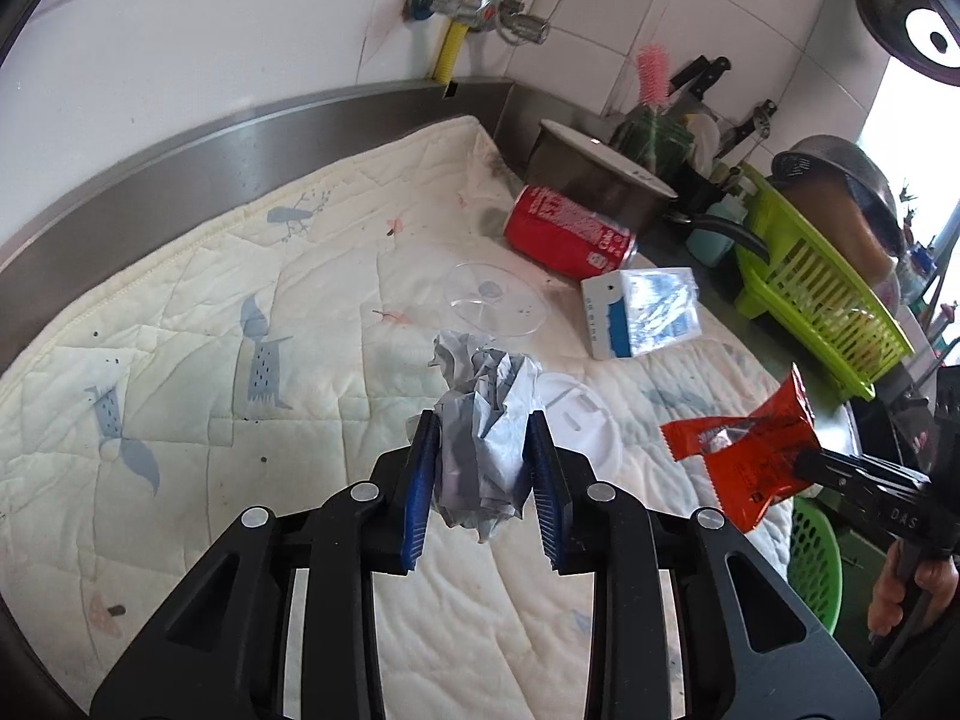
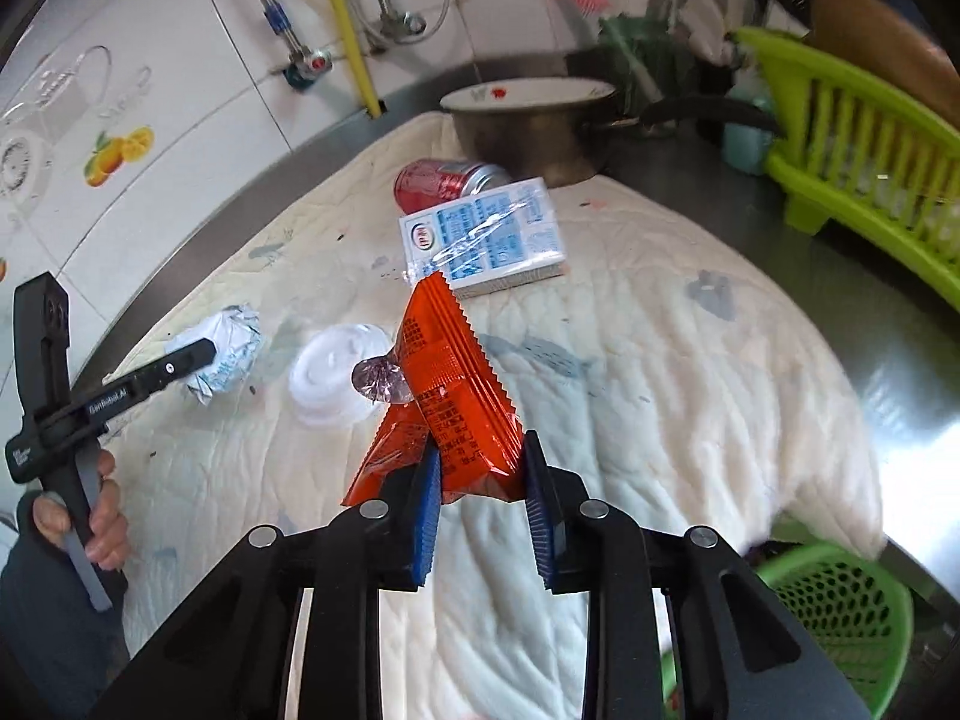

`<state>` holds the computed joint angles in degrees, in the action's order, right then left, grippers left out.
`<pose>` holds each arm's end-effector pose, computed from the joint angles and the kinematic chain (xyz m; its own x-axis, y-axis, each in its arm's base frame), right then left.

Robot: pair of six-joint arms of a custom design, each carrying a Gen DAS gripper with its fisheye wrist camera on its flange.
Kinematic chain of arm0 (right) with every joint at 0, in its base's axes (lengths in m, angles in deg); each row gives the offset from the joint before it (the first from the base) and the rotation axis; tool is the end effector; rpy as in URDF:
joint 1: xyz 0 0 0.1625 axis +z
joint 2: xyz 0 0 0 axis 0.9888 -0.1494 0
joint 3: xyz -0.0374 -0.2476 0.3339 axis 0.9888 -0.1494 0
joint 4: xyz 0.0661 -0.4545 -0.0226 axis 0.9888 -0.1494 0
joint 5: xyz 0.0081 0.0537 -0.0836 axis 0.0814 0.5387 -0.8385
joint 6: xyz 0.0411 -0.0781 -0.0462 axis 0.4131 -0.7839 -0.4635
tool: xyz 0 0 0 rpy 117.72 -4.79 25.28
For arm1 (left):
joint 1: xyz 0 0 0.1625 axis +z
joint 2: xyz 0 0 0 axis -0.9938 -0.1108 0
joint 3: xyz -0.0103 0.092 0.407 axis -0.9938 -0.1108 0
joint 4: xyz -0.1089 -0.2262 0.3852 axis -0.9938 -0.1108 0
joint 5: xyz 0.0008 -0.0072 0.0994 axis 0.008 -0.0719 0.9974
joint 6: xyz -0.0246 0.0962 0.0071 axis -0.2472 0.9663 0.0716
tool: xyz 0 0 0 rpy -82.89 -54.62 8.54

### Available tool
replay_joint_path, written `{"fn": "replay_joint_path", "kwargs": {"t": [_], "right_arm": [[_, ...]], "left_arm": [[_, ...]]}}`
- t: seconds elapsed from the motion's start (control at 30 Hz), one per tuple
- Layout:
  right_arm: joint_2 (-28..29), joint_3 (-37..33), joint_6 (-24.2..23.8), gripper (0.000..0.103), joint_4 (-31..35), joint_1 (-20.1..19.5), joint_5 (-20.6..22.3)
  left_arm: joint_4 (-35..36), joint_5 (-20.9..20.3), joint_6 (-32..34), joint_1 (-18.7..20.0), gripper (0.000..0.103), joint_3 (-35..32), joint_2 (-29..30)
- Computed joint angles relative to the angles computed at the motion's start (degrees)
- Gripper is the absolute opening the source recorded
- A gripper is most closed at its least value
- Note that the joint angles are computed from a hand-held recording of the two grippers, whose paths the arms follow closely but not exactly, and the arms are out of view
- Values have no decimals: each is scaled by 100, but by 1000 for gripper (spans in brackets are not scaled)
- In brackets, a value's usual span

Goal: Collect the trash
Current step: 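Carry the tissue with the left gripper while the right gripper carries the orange wrapper to the basket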

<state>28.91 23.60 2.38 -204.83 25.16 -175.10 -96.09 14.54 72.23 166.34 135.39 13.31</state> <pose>0.3016 -0.7039 -0.0575 -0.8536 -0.2026 0.4800 -0.4204 0.8120 -0.4049 0.0810 -0.7173 0.3159 -0.8730 0.1013 -0.4771 0.3832 0.7477 -0.5423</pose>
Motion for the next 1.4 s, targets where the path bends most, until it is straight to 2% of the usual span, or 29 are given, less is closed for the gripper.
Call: {"fn": "replay_joint_path", "kwargs": {"t": [0.07,0.2,0.47,0.6,0.73,0.83,1.0,1.1,1.33,1.4], "right_arm": [[-238,381,5,25,-217,-4,-3],[-777,1281,-138,25,-857,6,-274],[-1623,2829,-320,25,-1814,-166,-1263],[-1791,3297,-428,26,-2065,-316,-1811],[-1902,3648,-421,27,-2307,-528,-2066],[-2024,3877,-388,31,-2529,-681,-2072],[-2185,4100,-359,44,-2768,-811,-2060],[-2223,4182,-396,52,-3005,-772,-2126],[-2442,4451,-511,58,-3385,-614,-2069],[-2513,4529,-510,65,-3463,-599,-2043]], "left_arm": [[-51,-30,-24,-93,29,190,-143],[-222,-36,7,-336,29,612,-384],[-509,-163,-60,-939,29,1596,-774],[-549,-253,-148,-1217,29,1996,-815],[-467,-363,-275,-1477,29,2295,-727],[-413,-455,-324,-1651,29,2448,-596],[-244,-512,-359,-1888,29,2553,-230],[-145,-510,-372,-1982,29,2546,11],[107,-544,-506,-2008,29,2383,509],[155,-571,-546,-2034,30,2346,618]]}}
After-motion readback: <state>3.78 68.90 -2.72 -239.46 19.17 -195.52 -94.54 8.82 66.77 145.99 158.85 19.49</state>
